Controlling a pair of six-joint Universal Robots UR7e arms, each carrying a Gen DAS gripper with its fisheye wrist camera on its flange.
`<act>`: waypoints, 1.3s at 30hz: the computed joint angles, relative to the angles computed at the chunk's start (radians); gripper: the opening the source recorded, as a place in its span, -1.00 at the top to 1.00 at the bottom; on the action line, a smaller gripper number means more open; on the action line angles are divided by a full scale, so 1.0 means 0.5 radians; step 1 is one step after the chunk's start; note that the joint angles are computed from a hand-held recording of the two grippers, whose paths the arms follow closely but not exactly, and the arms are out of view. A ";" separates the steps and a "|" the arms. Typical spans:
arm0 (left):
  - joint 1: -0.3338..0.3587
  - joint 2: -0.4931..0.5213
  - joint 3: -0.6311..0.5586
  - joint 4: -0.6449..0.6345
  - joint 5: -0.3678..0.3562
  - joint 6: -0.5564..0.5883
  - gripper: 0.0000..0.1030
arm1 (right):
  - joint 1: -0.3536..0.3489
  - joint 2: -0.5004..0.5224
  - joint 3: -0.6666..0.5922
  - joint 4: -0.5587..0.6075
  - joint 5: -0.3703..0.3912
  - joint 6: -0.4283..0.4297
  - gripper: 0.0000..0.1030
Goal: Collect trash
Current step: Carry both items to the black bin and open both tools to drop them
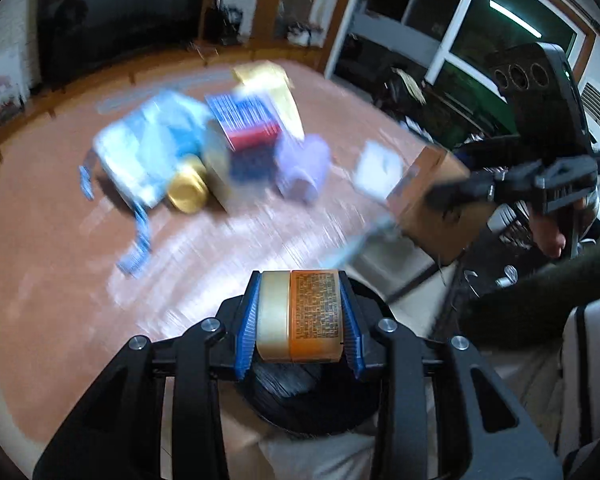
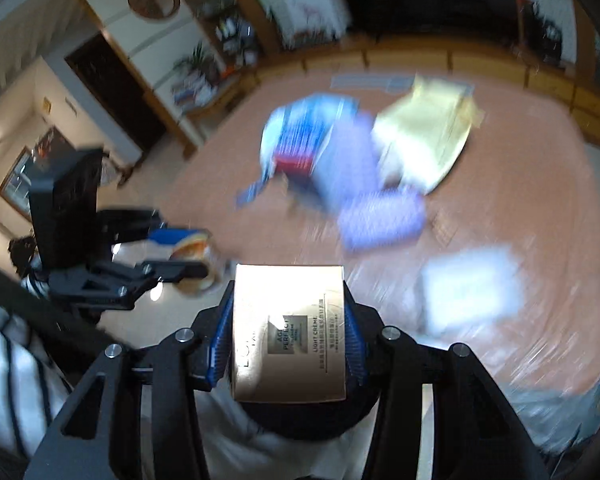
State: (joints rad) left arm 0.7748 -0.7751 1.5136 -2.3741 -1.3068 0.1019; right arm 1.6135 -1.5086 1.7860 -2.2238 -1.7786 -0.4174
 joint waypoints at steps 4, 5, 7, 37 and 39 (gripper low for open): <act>0.001 0.058 0.054 0.069 0.023 0.015 0.27 | -0.077 0.008 0.150 0.019 -0.044 0.057 0.10; 0.008 0.069 0.072 0.067 0.007 0.003 0.27 | -0.091 0.015 0.175 0.014 -0.060 0.060 0.10; 0.016 0.113 0.087 0.086 0.021 -0.015 0.27 | -0.122 0.041 0.226 -0.014 -0.103 0.057 0.10; 0.022 0.379 0.155 -0.246 0.383 0.003 -0.47 | -0.120 0.246 0.479 -0.668 -0.538 -0.166 -0.47; 0.012 0.333 0.178 -0.284 0.364 -0.008 -0.47 | -0.087 0.182 0.481 -0.641 -0.557 -0.163 -0.46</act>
